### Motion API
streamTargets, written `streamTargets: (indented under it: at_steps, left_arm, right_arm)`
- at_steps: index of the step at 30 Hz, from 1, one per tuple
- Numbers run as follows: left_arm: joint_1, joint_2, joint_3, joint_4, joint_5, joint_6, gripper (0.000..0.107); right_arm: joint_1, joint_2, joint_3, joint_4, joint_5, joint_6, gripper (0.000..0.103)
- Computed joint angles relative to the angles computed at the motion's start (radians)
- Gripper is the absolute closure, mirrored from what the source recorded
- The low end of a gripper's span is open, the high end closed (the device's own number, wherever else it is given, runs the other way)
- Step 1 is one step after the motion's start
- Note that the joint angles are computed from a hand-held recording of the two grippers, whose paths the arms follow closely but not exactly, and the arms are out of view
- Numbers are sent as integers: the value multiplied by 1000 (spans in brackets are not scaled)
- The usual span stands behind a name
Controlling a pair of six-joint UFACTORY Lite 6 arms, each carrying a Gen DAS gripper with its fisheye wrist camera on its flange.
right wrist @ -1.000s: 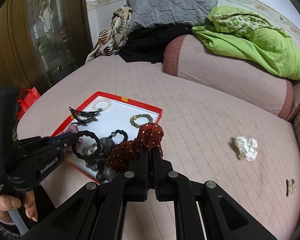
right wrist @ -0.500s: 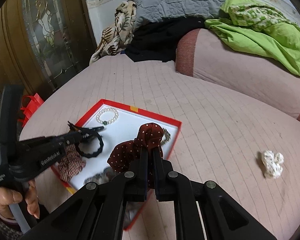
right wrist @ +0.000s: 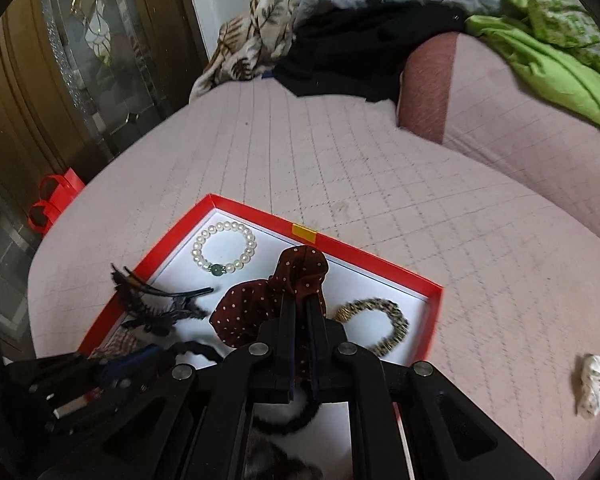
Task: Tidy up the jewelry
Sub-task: 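Carry the hair tie and red scrunchie into the tray and open both tools, then lift both open tools away from the tray toward the bed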
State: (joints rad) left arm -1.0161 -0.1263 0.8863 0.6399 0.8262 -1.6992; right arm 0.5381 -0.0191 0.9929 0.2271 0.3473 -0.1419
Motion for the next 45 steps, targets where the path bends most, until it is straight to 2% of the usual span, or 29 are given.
streamTargets:
  at_steps: [4,6,7,8,10,11,14,16,22,26,36,39,45]
  left_arm:
    - [34,9,-19,2,-25,1,101]
    - [37,4,-26,15,-20,-15,101]
    - [37,-1,-29,19,-19,-19,100]
    - [33,-2,-30,22,-17,-25,99]
    - [28,-9,-33,27,-13,-34,96]
    - [25,-10,-33,28,-10,-37,96]
    - [4,-18,-22,36,24,-58,89]
    - [-18,-29,-11,43,57,-76,81]
    - [-127,-39,62,55,204,-126,69]
    - [-211,-8,128,50,290,-155,68]
    - [-367,124,315,35,410,-196,67]
    - [-405,178,388,34,443,-194,67]
    - [-470,278,530,36,509,-182,66]
  right_arm:
    - [2,89,40,-2,-22,3,95]
    - [-7,119,50,36,-26,-31,92]
    - [-14,127,51,63,-27,-52,84]
    - [-19,130,51,79,-29,-60,72]
    - [-24,123,41,120,-40,-92,56]
    - [-24,120,41,123,-43,-95,54]
    - [-19,87,29,76,-41,-61,54]
    - [-19,53,16,55,-35,-47,54]
    - [-54,-95,-58,65,11,-67,51]
    - [-93,-211,-125,57,51,-73,50]
    - [-287,-533,-298,128,218,-194,49]
    - [-384,-635,-346,156,293,-266,49]
    - [-684,-810,-426,289,491,-524,49]
